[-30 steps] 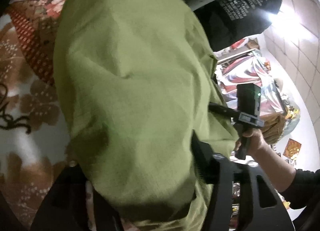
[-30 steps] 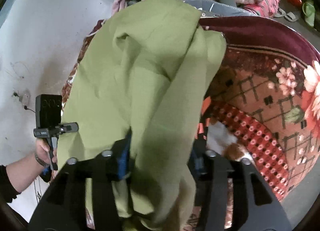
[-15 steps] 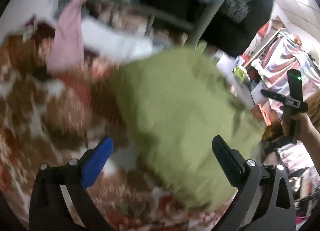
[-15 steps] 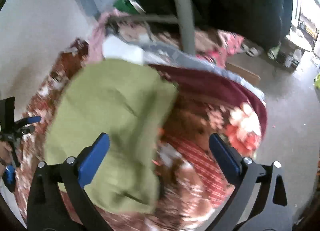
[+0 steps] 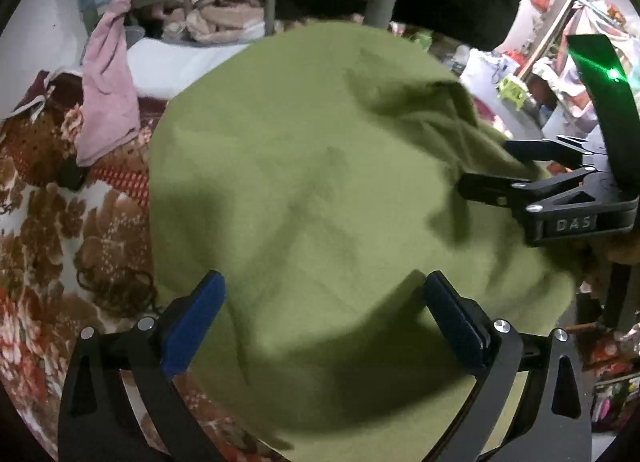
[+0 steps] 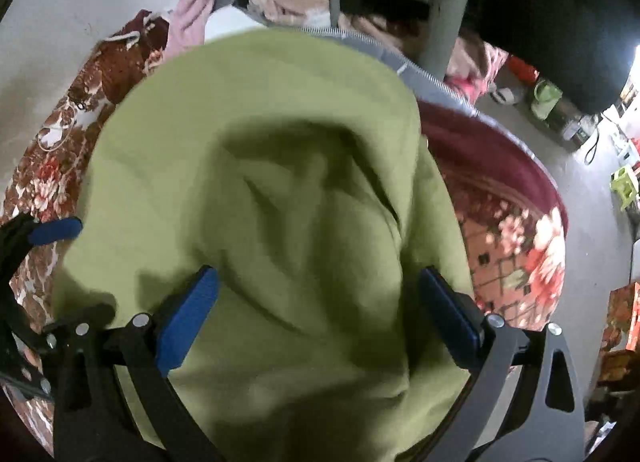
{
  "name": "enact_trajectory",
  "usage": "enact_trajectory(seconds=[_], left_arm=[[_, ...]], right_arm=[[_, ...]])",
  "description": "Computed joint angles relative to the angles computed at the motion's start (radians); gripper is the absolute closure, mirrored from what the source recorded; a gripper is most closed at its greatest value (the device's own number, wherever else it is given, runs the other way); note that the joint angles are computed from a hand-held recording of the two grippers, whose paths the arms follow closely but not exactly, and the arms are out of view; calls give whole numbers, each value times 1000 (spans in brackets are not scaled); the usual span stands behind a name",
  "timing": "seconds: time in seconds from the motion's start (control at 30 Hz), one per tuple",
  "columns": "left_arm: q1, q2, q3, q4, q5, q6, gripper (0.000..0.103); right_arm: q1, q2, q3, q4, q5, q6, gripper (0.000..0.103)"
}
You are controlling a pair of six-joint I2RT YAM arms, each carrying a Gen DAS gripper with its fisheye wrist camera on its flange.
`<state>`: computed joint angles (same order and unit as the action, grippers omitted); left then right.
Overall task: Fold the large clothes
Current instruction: 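Lower the bundle onto the blanket and open the right gripper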
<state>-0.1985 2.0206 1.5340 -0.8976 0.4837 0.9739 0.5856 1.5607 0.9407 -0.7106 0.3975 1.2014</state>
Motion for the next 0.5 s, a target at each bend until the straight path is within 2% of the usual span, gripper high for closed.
enact_trajectory(seconds=[0.2,0.33,0.4,0.5], left_arm=[[25,-4,-36,56,-43,-34,4],[59,11,1,4,-57,-46,4],[74,-5,-5,-4,-69,-50,4],[102,-90,-72,48,-92,-55,5]], right_arm=[[12,-38,-129,59,-3,18,5],[30,-76,-171,36,3,59,5],[44,-107,-182,-27,17,110,5],[90,-183,-178,-112,28,237,5]])
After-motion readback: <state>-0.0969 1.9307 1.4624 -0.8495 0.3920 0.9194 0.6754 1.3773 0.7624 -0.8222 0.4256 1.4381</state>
